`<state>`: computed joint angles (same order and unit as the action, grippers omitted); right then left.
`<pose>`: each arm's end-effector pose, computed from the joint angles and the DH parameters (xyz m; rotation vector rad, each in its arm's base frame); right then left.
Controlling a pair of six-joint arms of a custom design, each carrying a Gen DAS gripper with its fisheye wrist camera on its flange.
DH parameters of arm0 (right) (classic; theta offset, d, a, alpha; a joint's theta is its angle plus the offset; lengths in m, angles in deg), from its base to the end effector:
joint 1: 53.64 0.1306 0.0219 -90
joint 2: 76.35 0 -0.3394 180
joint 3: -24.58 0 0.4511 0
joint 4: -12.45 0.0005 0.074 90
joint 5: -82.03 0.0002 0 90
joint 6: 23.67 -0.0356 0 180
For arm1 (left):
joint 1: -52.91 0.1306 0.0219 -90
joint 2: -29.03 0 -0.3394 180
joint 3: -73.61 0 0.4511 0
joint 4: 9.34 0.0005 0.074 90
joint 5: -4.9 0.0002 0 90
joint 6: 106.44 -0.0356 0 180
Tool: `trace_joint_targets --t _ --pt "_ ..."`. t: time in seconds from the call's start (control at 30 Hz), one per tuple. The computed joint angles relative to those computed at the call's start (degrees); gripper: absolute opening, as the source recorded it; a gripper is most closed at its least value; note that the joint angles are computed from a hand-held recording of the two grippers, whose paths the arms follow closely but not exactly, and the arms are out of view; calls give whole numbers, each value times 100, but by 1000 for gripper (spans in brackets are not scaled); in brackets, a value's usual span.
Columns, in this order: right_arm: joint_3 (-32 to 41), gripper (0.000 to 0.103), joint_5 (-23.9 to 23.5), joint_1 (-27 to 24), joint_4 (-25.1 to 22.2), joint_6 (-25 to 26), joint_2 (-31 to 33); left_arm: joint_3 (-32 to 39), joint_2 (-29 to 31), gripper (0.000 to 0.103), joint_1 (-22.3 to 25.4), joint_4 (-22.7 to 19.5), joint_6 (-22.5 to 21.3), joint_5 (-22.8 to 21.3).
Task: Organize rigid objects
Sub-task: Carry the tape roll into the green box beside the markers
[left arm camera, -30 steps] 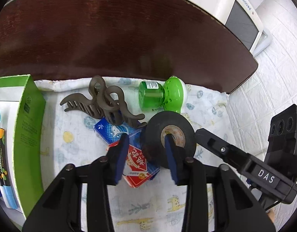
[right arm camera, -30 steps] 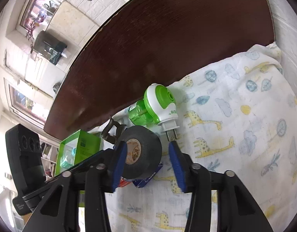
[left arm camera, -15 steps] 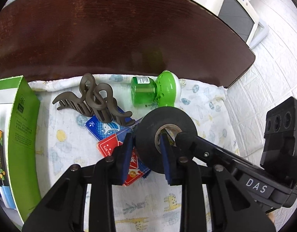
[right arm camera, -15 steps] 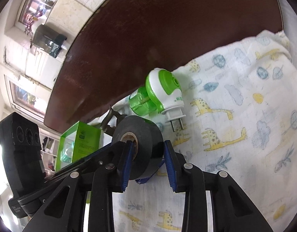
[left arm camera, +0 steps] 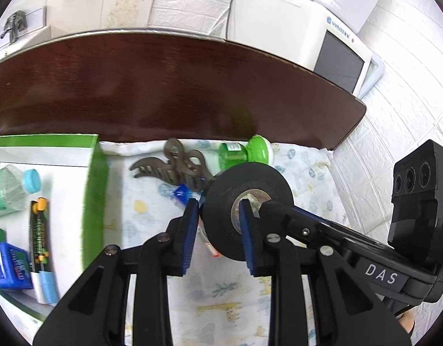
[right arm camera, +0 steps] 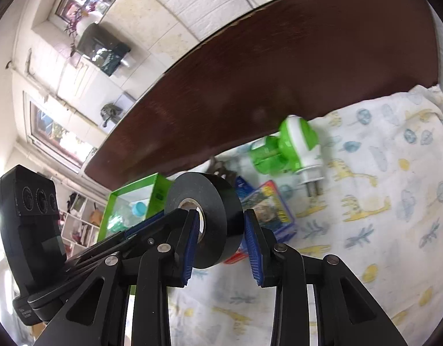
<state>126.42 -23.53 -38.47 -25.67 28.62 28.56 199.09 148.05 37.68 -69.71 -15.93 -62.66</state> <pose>0.6163 0.1765 0.3629 0.3206 2.3641 0.7724 0.6694 -0.1968 0.3916 0.4817 2.4648 -0.6043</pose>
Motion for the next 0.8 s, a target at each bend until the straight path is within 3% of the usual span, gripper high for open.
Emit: trace_joint_targets --t 0.4,0.8 --pt "1456 35 -233 599 -357 209 999 -220 -334 25 814 133 1 -65" --pt "3769 35 -184 1014 -1596 489 2635 187 216 25 1337 -89 236 202"
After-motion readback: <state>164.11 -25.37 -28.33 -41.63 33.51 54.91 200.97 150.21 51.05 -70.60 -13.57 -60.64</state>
